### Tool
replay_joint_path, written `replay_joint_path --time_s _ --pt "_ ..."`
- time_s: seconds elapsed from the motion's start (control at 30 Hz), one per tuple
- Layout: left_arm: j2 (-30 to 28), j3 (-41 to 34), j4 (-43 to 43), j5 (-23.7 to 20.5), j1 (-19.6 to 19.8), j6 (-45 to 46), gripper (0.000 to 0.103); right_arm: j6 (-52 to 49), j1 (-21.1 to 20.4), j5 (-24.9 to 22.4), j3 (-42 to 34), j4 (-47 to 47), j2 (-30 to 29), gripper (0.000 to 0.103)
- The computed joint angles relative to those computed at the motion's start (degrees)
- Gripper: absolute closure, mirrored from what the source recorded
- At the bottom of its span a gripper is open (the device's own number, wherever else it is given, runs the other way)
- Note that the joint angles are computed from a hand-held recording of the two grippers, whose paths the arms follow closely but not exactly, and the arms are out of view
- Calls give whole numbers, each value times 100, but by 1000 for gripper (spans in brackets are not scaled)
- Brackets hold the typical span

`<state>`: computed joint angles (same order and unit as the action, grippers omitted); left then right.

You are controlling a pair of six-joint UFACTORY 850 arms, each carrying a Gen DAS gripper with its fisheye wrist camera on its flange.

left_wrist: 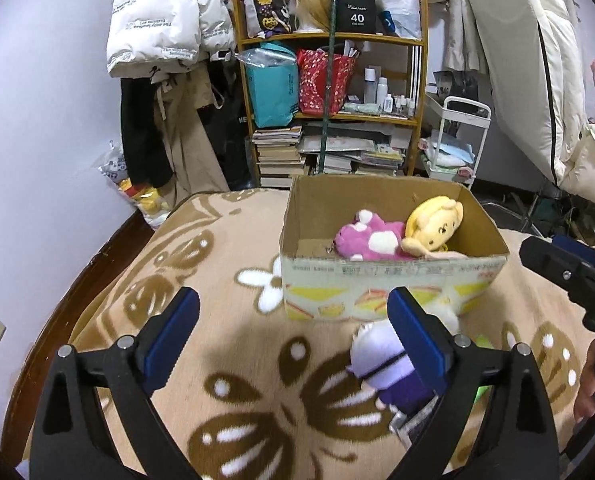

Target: Organize soft objects

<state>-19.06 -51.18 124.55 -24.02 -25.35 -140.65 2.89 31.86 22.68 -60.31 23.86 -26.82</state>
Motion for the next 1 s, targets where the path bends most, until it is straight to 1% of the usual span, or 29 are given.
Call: replay_joint_path --time_s 0.1,0.17,0.3,0.43,0.57,0.67,0.73,0.8,0.9,1.0 --pt "146 193 103 102 -25 -240 9 -264 80 11 193 262 166 0" --pt "239 308 56 113 -68 -225 9 -277 125 44 329 355 271 0" --pt "371 483 -233 -40 -219 45 9 -241 174 23 515 421 423 0" --pt "495 672 -269 -90 -314 -38 9 -433 258 -6 648 669 537 0" --pt "538 806 -417 -311 -466 57 9 -550 341 -24 766 861 614 0" --pt "547 847 -434 -346 -528 98 9 -949 410 -22 813 1239 641 0" --pt "538 856 -462 -362 -555 141 9 -1261 466 76 858 1550 675 0" --pt "513 855 -512 -393 -584 223 9 -1181 473 116 899 1515 706 0" --pt "475 826 -570 -324 -578 345 9 -1026 458 106 930 1452 716 0" --pt "447 797 -453 -132 -529 233 9 -923 448 102 926 1421 688 0"
